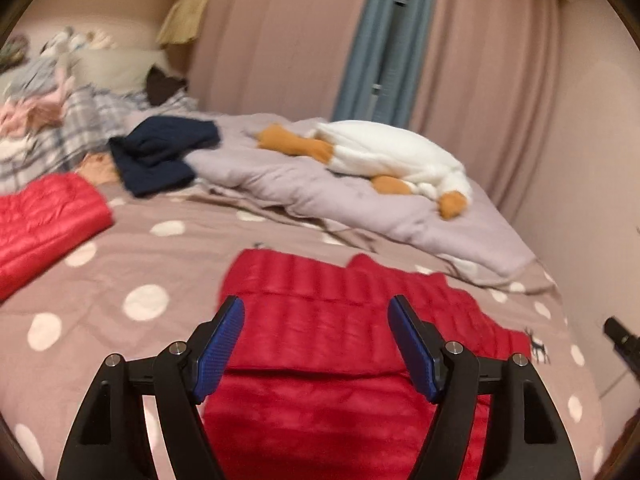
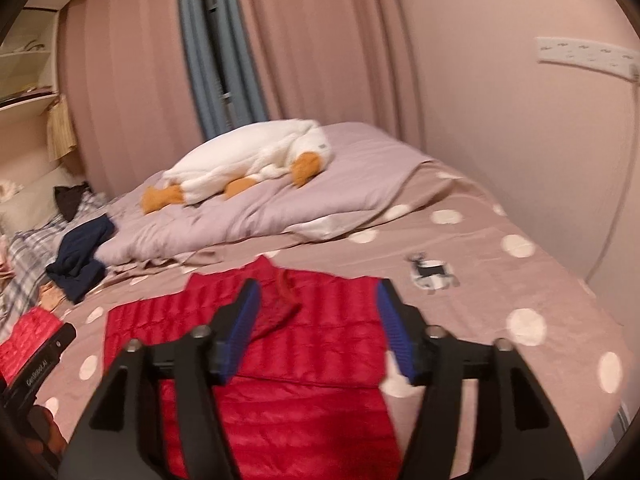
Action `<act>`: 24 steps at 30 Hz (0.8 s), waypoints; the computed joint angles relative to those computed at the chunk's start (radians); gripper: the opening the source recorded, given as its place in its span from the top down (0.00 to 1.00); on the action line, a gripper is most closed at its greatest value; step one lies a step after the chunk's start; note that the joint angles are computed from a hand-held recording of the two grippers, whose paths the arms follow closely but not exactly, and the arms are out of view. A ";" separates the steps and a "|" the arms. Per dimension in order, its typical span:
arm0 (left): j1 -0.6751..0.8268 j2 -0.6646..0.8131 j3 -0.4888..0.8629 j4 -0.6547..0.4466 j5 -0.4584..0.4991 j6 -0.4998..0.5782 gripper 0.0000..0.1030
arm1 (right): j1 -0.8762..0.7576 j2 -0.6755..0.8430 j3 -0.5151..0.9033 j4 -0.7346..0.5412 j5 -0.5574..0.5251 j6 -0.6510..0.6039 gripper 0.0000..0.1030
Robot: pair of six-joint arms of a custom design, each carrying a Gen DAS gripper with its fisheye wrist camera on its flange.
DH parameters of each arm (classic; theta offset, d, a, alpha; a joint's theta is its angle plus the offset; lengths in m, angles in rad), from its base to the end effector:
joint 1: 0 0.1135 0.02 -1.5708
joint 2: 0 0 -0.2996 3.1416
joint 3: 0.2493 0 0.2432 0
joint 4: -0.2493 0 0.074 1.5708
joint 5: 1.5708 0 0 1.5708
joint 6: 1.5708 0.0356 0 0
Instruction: Fold large clothes
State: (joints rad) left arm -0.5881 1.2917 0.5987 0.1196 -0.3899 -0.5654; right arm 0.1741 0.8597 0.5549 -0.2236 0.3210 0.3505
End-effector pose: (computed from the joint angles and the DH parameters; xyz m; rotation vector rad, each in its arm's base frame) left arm 0.2130 -0.1257 0.2391 -0.2016 2.0988 -0.2756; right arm 0.1599 0.0167 0.2727 0.3723 2.0359 -0.0154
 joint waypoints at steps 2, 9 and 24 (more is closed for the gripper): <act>0.077 -0.032 -0.025 -0.003 0.061 -0.011 0.23 | -0.007 0.073 -0.014 0.101 -0.051 -0.012 0.09; 0.180 -0.049 -0.055 -0.006 0.050 0.032 0.23 | -0.094 0.558 -0.029 0.576 -0.297 -0.069 0.00; 0.181 -0.028 -0.069 0.014 0.085 0.039 0.23 | -0.150 0.613 -0.020 0.578 -0.227 -0.054 0.90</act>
